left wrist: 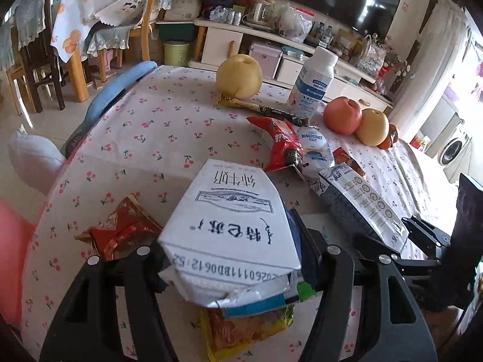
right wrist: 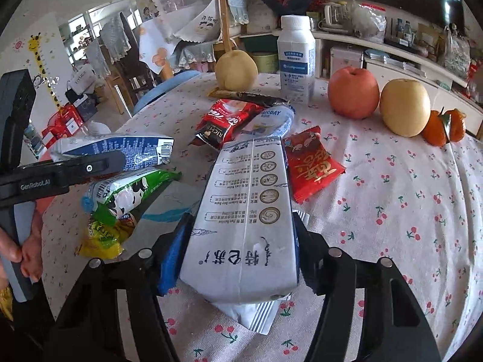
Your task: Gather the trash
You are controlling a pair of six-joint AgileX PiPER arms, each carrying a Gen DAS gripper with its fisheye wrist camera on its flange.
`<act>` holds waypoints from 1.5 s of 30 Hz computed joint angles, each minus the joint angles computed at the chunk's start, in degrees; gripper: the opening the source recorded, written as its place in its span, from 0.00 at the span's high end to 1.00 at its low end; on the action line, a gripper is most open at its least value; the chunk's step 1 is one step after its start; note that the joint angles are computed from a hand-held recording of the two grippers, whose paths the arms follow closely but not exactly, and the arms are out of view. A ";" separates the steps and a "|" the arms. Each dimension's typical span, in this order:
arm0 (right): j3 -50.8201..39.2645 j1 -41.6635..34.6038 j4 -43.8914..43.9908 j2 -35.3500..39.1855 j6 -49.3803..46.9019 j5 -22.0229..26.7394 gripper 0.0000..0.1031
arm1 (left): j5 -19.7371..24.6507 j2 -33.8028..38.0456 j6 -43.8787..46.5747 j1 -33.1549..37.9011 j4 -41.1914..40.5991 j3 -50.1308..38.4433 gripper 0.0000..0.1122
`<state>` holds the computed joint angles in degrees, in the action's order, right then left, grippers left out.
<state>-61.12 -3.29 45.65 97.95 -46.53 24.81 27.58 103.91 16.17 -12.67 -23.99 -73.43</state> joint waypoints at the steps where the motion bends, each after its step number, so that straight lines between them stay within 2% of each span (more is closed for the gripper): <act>1: 0.33 0.12 -0.29 -0.39 0.33 -0.42 0.38 | -0.60 -0.38 1.20 0.08 -0.96 0.82 0.42; 6: 1.98 0.70 -2.53 -2.32 3.82 -2.52 0.38 | -3.21 -2.29 7.99 0.85 -6.66 4.16 0.42; 11: 4.38 2.07 -5.80 -5.13 8.16 -5.69 0.39 | -2.74 -3.79 17.61 3.91 -15.76 6.23 0.42; 14: 5.81 3.20 -8.72 -6.71 11.70 -7.54 0.39 | -2.82 -4.70 20.18 5.29 -17.57 7.21 0.42; 19: 7.35 5.62 -16.27 -8.58 21.77 -9.59 0.39 | -0.67 -6.83 28.05 9.04 -24.46 9.12 0.42; 28: 7.88 11.68 -16.33 -11.50 27.32 -9.88 0.39 | 3.54 -10.77 37.48 15.80 -32.84 11.03 0.42; 34: 5.48 17.52 -22.34 -11.62 36.88 -9.88 0.39 | 4.09 -13.75 40.35 20.35 -34.93 12.36 0.42; 39: 2.05 24.19 -33.31 -10.88 50.31 -9.54 0.39 | 0.11 -15.87 39.89 23.22 -33.28 13.15 0.42; 40: 1.15 25.53 -35.36 -10.61 52.59 -9.39 0.39 | 0.08 -15.96 39.79 24.26 -33.22 12.98 0.43; 41: -0.46 27.33 -37.38 -10.02 54.98 -8.94 0.38 | -0.14 -16.19 40.04 25.03 -33.35 13.11 0.55; 43: -3.18 29.93 -38.98 -8.86 57.25 -8.22 0.38 | -1.09 -16.27 39.14 27.17 -32.24 12.67 0.57; 45: -6.47 32.53 -40.87 -7.07 59.57 -7.66 0.38 | 0.48 -15.22 39.38 30.10 -33.29 11.39 0.57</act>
